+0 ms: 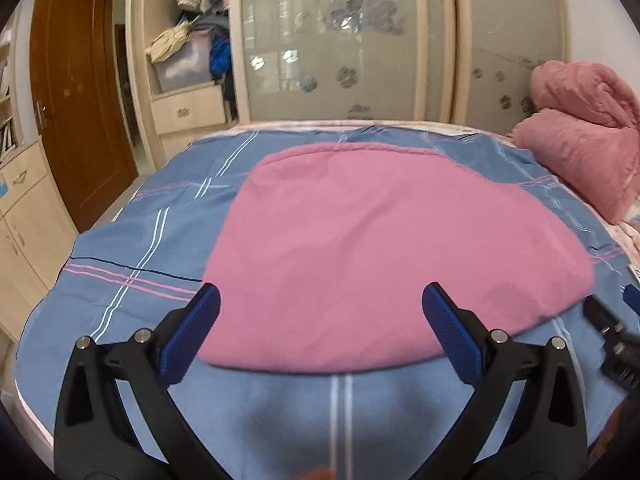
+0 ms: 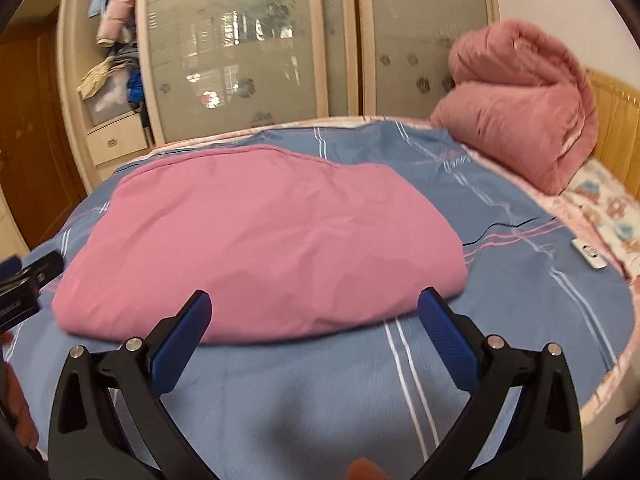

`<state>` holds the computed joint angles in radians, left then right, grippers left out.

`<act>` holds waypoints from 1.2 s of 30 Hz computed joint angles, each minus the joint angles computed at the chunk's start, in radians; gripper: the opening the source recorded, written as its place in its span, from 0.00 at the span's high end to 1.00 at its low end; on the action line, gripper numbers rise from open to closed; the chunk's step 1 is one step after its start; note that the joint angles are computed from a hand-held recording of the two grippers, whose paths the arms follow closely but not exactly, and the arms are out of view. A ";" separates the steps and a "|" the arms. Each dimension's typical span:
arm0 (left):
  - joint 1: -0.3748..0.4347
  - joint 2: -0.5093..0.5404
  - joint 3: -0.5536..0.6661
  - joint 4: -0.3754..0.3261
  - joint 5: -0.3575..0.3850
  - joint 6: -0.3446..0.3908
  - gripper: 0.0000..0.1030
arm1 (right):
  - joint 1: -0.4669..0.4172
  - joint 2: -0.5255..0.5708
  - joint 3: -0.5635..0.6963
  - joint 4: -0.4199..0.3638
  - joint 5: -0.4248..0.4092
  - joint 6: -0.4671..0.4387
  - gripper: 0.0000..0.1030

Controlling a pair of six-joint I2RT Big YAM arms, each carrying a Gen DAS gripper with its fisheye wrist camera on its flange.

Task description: Fold large clothes

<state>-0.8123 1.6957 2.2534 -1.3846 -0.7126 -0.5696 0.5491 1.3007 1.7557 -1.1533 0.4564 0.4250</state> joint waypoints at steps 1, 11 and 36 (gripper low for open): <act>-0.018 -0.011 -0.007 0.006 0.001 -0.001 0.02 | 0.025 -0.003 0.010 -0.020 0.019 -0.003 0.01; -0.079 -0.076 -0.079 0.037 -0.028 -0.057 0.02 | 0.107 -0.011 0.049 -0.052 0.078 -0.021 0.01; -0.083 -0.074 -0.083 0.025 -0.034 -0.036 0.02 | 0.115 -0.005 0.046 -0.055 0.073 -0.016 0.01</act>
<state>-0.8958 1.6220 2.1707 -1.3595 -0.7465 -0.6053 0.6637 1.2958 1.8018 -1.2081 0.5291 0.4086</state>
